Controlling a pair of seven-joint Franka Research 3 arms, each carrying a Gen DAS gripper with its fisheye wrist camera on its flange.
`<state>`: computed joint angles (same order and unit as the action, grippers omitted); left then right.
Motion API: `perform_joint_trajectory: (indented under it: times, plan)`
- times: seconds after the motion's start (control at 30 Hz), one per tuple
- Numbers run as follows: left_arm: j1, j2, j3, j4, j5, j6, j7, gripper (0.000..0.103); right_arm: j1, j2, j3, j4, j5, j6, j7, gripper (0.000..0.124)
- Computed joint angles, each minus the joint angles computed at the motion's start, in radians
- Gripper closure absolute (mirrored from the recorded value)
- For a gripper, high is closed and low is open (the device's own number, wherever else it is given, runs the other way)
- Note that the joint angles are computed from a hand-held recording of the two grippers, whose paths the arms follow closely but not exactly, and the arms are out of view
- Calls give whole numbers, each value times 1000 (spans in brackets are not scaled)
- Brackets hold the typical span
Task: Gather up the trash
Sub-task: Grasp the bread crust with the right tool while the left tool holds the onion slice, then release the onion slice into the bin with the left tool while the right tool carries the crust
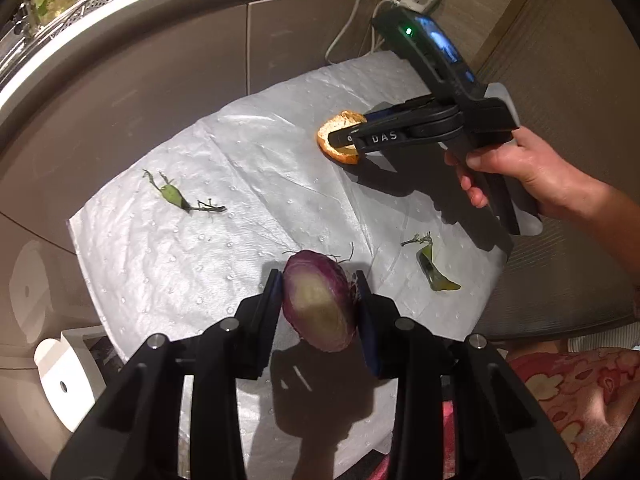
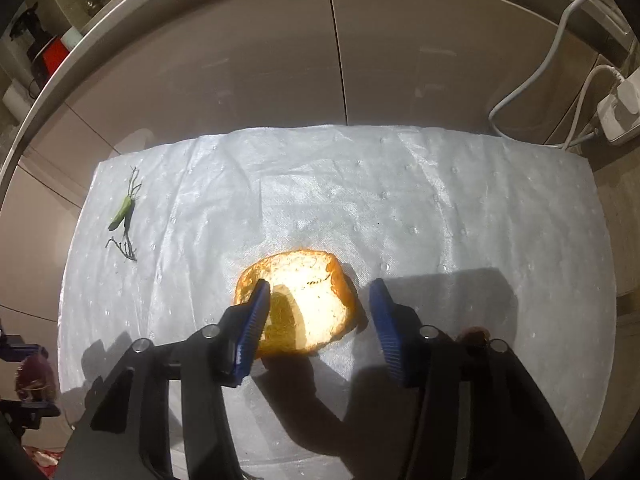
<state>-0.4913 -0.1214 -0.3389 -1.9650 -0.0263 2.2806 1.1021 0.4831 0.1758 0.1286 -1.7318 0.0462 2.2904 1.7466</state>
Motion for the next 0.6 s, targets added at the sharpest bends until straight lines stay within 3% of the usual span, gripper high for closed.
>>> perform_joint_trajectory:
  times: [0.2, 0.4, 0.6]
  plan:
    - [5, -30, 0, 6, 19, -16, -45, 68, 8, -6, -1, -8, -22, 10, 12, 114]
    - [3, -32, -1, 4, 30, -19, -73, 68, 15, -55, 8, -44, -48, 18, 22, 118]
    - [7, -112, 8, -68, 28, -11, -101, 68, 18, -144, 30, -71, -41, 24, 58, 118]
